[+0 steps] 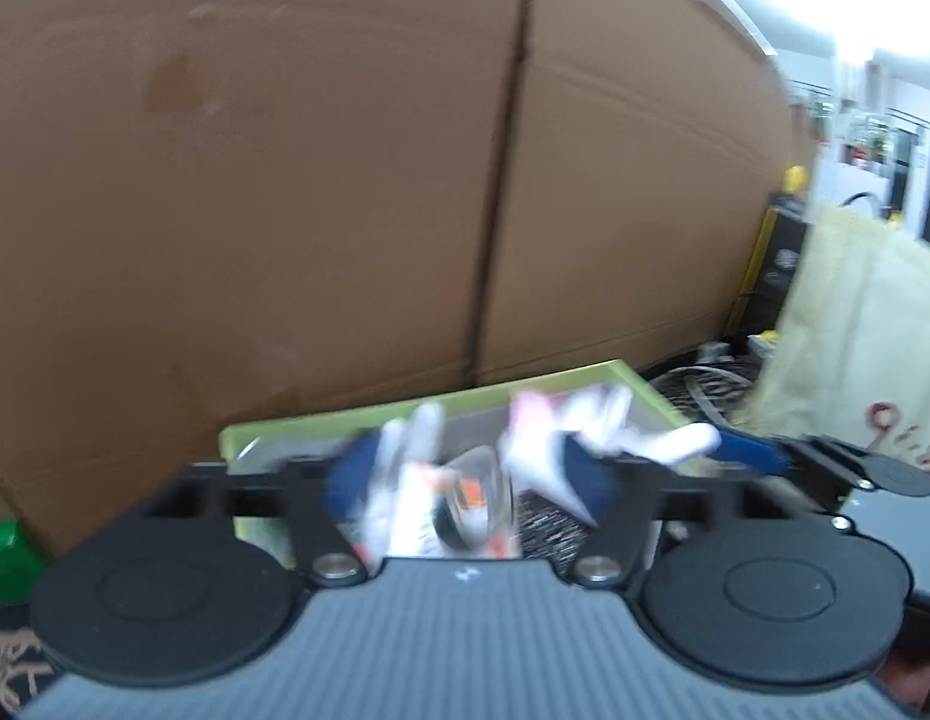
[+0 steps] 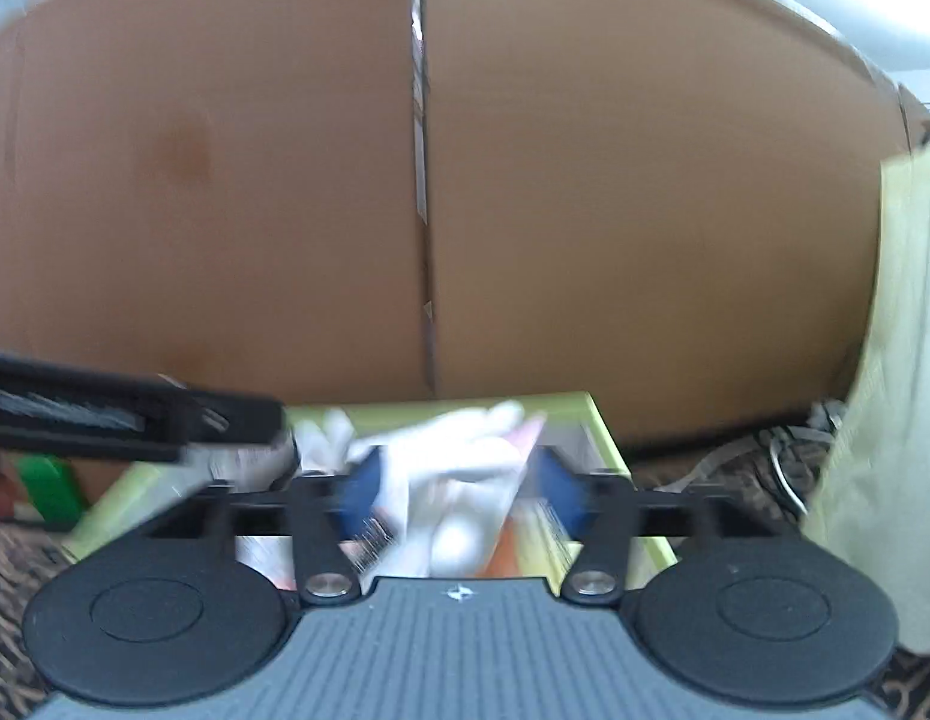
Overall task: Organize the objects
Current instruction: 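Drop the tape roll with the left tool into the shoebox while the right tool drops the glove there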
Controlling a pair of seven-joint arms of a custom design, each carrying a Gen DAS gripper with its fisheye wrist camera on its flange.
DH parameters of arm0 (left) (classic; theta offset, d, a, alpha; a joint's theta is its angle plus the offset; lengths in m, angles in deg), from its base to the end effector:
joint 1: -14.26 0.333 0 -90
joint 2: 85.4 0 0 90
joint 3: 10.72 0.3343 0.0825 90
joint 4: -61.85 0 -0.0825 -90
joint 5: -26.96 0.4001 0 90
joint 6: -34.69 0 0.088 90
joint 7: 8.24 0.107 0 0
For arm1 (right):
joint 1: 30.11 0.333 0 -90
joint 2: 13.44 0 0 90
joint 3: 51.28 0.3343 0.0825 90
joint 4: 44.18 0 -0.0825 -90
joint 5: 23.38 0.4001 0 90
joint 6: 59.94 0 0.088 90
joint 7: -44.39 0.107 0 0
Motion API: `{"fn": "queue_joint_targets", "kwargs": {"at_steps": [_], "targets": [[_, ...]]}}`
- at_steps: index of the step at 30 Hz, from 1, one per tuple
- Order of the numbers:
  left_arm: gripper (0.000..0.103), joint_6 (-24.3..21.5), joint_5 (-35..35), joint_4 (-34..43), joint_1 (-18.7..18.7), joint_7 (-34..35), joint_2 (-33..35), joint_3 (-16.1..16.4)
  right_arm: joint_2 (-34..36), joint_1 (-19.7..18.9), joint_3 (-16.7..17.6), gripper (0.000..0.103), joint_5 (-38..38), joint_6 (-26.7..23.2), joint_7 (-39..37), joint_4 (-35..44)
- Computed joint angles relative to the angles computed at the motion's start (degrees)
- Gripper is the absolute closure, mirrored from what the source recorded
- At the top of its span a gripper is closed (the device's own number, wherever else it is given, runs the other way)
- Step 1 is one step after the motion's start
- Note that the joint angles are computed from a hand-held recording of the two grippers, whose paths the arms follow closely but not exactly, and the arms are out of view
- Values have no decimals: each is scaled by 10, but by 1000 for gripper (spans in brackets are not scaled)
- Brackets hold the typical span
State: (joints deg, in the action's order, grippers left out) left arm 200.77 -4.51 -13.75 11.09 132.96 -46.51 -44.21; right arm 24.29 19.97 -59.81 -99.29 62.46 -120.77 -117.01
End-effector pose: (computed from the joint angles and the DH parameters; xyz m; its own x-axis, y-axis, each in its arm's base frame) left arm 0.7318 -0.3229 0.4925 -0.7270 -0.6793 0.0995 -0.3686 0.2639 -0.8913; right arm 0.5990 0.5198 0.4352 -0.3466 -0.9376 -0.0286 -0.2743 0.1305 -0.9527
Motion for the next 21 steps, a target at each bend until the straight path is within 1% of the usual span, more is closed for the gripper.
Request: {"fn": "queue_joint_targets", "kwargs": {"at_steps": [1, 2, 3, 4, 5, 6, 9, 11, 14, 18, 20, 21], "targets": [[18, 20, -13, -16, 15, 18, 0, -17, 0, 6, -2, 33, -2, -13, 5, -7], [18, 28, -22, -29, 31, 34, -1, -34, -3, 16, -5, 28, -13, -26, 20, -19], [16, 35, -31, -43, 47, 49, -3, -49, -6, 26, -8, 25, -26, -42, 38, -30], [12, 44, -41, -59, 63, 63, -7, -65, -8, 35, -8, 19, -40, -57, 57, -38], [9, 52, -51, -74, 79, 76, -11, -80, -10, 41, -6, 17, -49, -71, 72, -43], [5, 56, -58, -88, 91, 82, -17, -89, -13, 45, -1, 16, -55, -82, 85, -48], [0, 71, -86, -131, 141, 110, -37, -128, -21, 50, 12, 15, -75, -92, 105, -54], [0, 74, -112, -161, 179, 128, -55, -154, -22, 56, 21, 10, -88, -98, 105, -50], [0, 74, -164, -206, 235, 158, -88, -189, -19, 70, 28, 6, -111, -103, 110, -39], [0, 65, -240, -260, 286, 181, -142, -198, 1, 84, 37, 3, -122, -82, 85, -4], [0, 57, -273, -282, 300, 182, -169, -188, 21, 90, 36, 3, -115, -67, 62, 24], [0, 54, -280, -293, 298, 173, -183, -173, 34, 93, 35, 3, -107, -57, 47, 42]]}}
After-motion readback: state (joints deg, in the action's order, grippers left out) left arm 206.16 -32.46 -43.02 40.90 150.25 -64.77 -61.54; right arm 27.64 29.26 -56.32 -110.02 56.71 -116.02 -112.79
